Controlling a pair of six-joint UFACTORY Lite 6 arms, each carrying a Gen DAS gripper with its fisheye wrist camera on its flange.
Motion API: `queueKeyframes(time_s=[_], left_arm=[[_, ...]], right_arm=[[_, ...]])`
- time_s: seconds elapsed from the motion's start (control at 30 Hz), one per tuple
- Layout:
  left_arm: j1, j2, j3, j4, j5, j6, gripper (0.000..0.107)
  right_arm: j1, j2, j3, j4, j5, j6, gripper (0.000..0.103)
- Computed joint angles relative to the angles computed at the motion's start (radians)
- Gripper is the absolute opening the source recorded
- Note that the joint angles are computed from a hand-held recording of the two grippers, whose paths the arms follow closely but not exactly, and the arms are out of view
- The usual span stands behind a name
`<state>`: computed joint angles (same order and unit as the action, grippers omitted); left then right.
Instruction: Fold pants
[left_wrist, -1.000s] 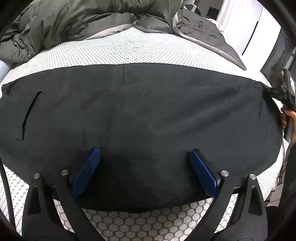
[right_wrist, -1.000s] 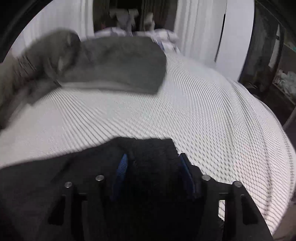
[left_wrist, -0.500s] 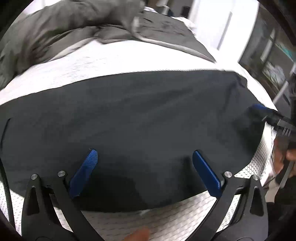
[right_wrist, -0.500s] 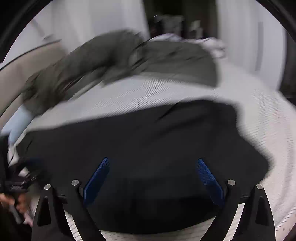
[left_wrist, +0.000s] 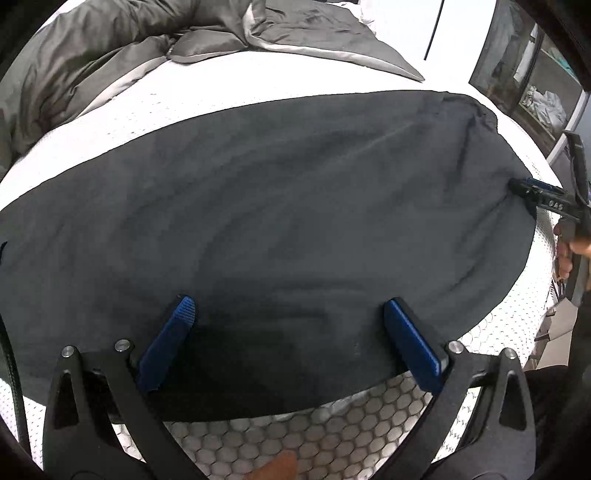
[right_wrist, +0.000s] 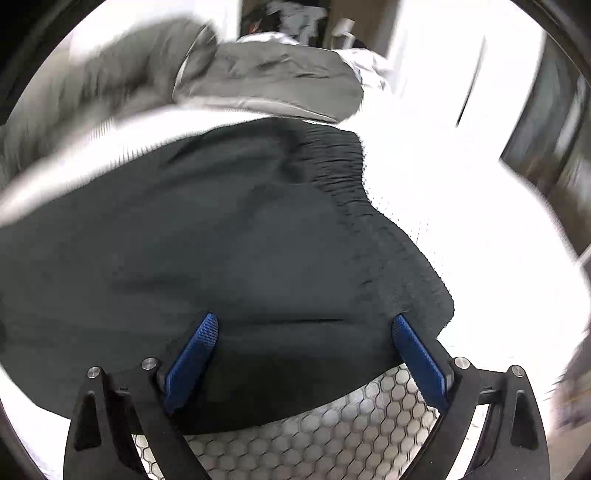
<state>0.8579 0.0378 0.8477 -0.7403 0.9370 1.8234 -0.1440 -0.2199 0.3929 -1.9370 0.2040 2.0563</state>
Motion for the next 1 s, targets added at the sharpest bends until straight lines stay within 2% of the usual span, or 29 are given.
queueKeyframes(time_s=[0.07,0.13,0.2,0.27,0.3,0.37,0.43,0.5,0.53,0.57,0.63,0.73,0.8,0.87,0.93,1.0], left_arm=[[0.018,0.004,0.036,0.005,0.039,-0.032,0.102],[0.011,0.002,0.077,-0.012,0.103,-0.055,0.102],[-0.028,-0.020,0.080,-0.035,0.110,-0.085,0.102],[-0.104,-0.025,0.084,-0.057,0.074,-0.133,0.102],[-0.155,-0.016,0.093,-0.053,0.045,-0.173,0.102],[-0.236,0.025,0.113,-0.025,-0.016,-0.241,0.102],[-0.300,0.090,0.143,0.034,-0.100,-0.332,0.102],[-0.314,0.128,0.166,0.051,-0.125,-0.352,0.102],[-0.308,0.137,0.172,0.045,-0.129,-0.334,0.102],[-0.299,0.147,0.184,0.047,-0.129,-0.315,0.102],[-0.280,0.168,0.208,0.046,-0.125,-0.299,0.102],[-0.254,0.203,0.240,0.041,-0.137,-0.287,0.102],[-0.232,0.211,0.251,0.039,-0.137,-0.278,0.102],[-0.211,0.219,0.267,0.031,-0.132,-0.271,0.102],[-0.184,0.208,0.269,0.018,-0.118,-0.263,0.102],[-0.142,0.157,0.250,0.002,-0.038,-0.230,0.102]], right_arm=[[0.001,-0.061,-0.001,0.160,-0.014,-0.161,0.096],[0.153,-0.227,-0.066,0.369,0.081,-0.309,0.096],[0.251,-0.275,-0.051,0.463,0.103,-0.367,0.097],[0.303,-0.155,0.051,0.415,0.033,-0.313,0.097],[0.346,-0.050,0.125,0.369,0.030,-0.245,0.097],[0.395,0.159,0.291,0.332,-0.038,-0.233,0.097],[0.448,0.369,0.451,0.447,-0.060,-0.368,0.097],[0.474,0.554,0.594,0.642,-0.038,-0.578,0.097],[0.491,0.593,0.624,0.690,-0.003,-0.644,0.097],[0.481,0.628,0.653,0.697,0.036,-0.688,0.097],[0.427,0.572,0.592,0.663,0.055,-0.675,0.097],[0.285,0.528,0.525,0.521,0.223,-0.494,0.096],[0.177,0.503,0.486,0.434,0.235,-0.384,0.097],[0.097,0.474,0.448,0.360,0.195,-0.293,0.097],[0.104,0.413,0.401,0.336,0.201,-0.274,0.097],[0.171,0.342,0.361,0.392,0.250,-0.331,0.097]])
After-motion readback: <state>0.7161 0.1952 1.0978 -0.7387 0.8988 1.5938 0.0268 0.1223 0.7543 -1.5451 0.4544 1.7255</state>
